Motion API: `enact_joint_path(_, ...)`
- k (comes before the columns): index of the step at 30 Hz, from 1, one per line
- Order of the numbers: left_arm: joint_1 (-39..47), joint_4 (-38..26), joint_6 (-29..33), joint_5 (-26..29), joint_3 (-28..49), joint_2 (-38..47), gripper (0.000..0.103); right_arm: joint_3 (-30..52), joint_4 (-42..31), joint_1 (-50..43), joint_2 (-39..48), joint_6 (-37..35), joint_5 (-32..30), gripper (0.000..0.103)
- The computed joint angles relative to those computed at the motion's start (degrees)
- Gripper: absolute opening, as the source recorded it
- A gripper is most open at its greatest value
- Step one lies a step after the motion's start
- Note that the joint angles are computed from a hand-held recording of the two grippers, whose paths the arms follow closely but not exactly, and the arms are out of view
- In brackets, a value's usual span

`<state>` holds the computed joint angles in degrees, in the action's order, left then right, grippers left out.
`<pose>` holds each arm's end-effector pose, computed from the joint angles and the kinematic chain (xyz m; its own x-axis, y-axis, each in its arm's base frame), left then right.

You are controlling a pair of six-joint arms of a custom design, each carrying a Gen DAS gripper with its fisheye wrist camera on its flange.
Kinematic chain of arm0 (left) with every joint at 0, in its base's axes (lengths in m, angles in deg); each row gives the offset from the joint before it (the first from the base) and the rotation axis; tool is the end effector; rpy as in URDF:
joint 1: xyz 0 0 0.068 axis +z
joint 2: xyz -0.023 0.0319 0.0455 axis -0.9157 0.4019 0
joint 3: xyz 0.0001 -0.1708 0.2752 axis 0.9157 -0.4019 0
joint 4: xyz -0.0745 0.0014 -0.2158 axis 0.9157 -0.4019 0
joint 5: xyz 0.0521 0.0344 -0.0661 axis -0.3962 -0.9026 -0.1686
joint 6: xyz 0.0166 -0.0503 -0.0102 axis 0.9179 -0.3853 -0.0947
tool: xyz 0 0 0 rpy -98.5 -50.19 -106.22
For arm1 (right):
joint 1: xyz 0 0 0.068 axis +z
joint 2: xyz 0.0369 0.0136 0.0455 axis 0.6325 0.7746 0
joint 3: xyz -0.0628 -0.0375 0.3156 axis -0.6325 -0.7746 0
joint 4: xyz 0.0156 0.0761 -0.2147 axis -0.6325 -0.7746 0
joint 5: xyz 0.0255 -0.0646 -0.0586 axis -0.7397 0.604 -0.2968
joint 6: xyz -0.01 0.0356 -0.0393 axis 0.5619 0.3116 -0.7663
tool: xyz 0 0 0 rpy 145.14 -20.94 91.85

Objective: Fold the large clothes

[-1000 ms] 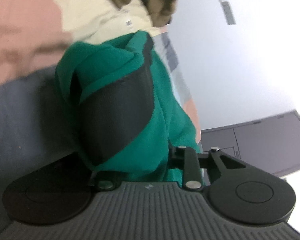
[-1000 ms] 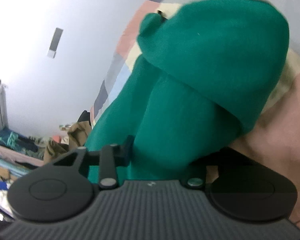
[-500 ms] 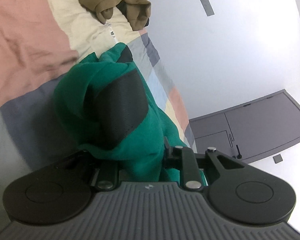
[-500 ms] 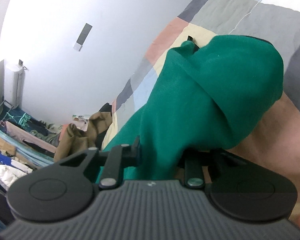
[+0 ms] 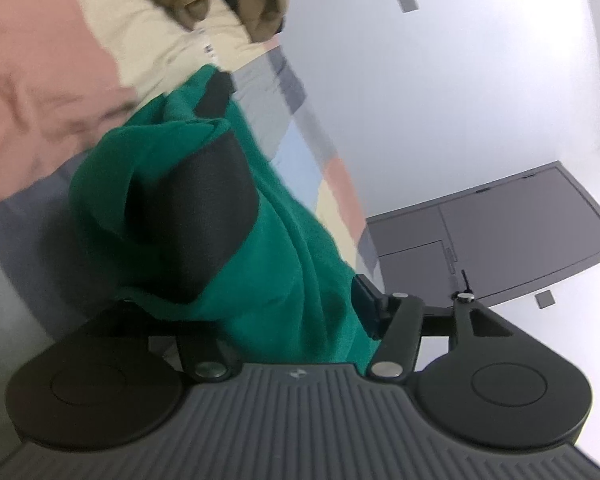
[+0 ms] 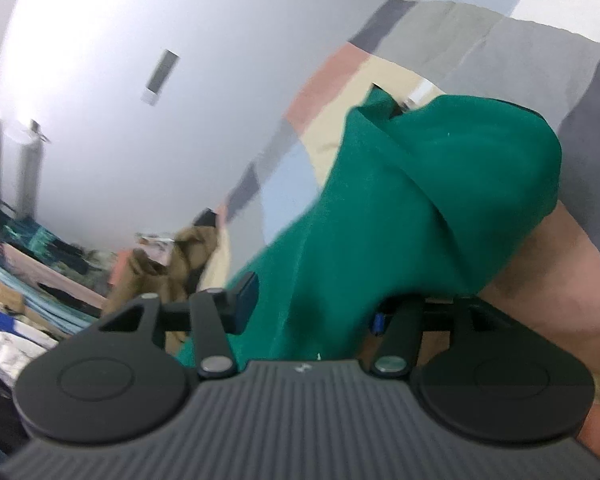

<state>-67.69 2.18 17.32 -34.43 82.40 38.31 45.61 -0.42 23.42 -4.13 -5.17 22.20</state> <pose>0.2770 -0.0339 0.1972 -0.8529 -0.4167 -0.3146 0.0955 0.4679 -0.8786 0.2068 -0.0493 0.2171 -0.1766 0.8859 -0.4290 0.3420 0.4639 0.8172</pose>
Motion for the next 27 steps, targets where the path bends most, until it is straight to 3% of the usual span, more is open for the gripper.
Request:
enact_joint_path(2, -0.4, 1.5, -0.9, 0.2, 0.8, -0.2, 0.064, -0.3, 3.3, -1.5, 0.2, 0.5, -1.9, 0.057)
enact_joint_path(7, -3.1, 1.4, -0.2, -2.4, 6.7, 0.2, 0.065, 5.6, 3.2, -1.8, 2.5, -4.6, -2.4, 0.057)
enact_joint_path(13, -7.5, -1.8, 10.2, -9.0, 15.7, 2.6, 0.065, 13.0, 4.9, -1.8, 9.1, -12.1, -2.3, 0.057)
enact_joint_path(17, -10.8, -0.3, 16.2, -14.6, 19.6, 5.9, 0.066, 17.5, 5.4, -2.1, 13.6, -18.0, -1.7, 0.057)
enact_joint_path(27, -14.2, 4.2, 16.0, -20.8, 31.5, 18.4, 0.067, 26.5, 9.4, -2.1, 25.9, -29.1, 4.8, 0.060)
